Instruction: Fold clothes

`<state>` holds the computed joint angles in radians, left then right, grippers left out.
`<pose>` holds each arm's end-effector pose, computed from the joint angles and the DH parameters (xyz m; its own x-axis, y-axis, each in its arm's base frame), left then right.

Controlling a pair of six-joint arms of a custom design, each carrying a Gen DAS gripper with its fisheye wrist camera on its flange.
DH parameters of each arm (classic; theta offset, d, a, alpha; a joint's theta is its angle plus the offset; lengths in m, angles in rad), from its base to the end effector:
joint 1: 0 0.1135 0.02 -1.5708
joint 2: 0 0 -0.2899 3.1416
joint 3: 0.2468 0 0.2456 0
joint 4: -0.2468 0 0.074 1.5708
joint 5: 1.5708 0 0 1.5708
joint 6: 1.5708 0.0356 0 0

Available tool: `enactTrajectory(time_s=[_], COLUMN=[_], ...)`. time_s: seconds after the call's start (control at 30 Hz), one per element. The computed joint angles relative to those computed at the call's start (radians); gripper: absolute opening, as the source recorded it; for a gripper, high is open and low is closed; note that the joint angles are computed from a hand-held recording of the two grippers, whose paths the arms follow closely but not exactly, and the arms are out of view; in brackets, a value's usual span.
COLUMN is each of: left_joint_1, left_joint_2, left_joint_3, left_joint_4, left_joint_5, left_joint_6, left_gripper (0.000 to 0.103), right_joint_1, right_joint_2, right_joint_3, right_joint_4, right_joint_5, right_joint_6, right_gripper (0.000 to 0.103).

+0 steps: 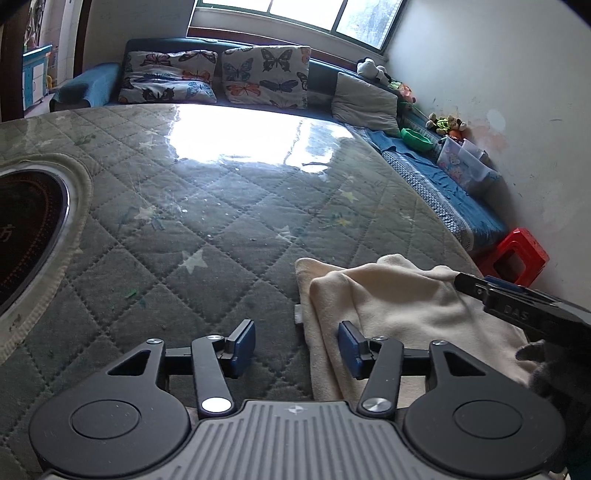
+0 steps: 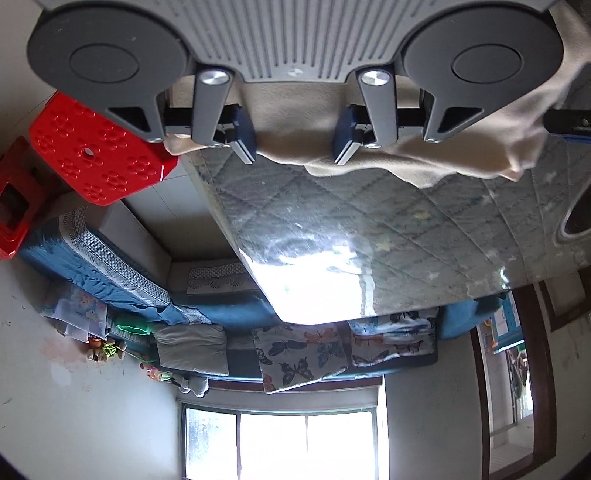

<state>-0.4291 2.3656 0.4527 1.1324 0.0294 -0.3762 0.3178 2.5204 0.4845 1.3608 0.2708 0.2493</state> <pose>0.2555 -0.1180 -0.0050 -0.7549 -0.0585 -0.6533 0.1694 0.9448 -0.2803 0.2757 0.0807 -0.0252 -0.6007 0.0527 -0.7978 0.0469 0.9984 0.0306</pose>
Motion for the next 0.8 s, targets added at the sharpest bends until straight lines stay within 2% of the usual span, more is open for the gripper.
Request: enactTrajectory(time_s=[0.07, 0.17, 0.47, 0.57, 0.8], left_joint_1=[0.0, 0.0, 0.024, 0.041, 0.069], left_joint_2=[-0.002, -0.005, 0.01, 0.013, 0.014], left_joint_3=[-0.005, -0.017, -0.067, -0.083, -0.13], left_joint_4=[0.003, 0.013, 0.065, 0.086, 0.136], left_joint_5=[-0.006, -0.02, -0.048, -0.047, -0.049], left_joint_6=[-0.001, 0.006, 0.049, 0.052, 0.061], left_gripper=[0.056, 0.057, 0.063, 0.068, 0.073], right_joint_1=[0.024, 0.063, 0.159, 0.179, 0.21], right_joint_2=[-0.007, -0.019, -0.04, -0.043, -0.057], right_joint_3=[-0.014, -0.012, 0.143, 0.19, 0.173], right_joint_4=[0.015, 0.005, -0.211, -0.281, -0.271], right_joint_5=[-0.007, -0.019, 0.028, 0.055, 0.106], right_joint_6=[-0.007, -0.011, -0.027, -0.038, -0.046], right_gripper=[0.054, 0.06, 0.067, 0.074, 0.079])
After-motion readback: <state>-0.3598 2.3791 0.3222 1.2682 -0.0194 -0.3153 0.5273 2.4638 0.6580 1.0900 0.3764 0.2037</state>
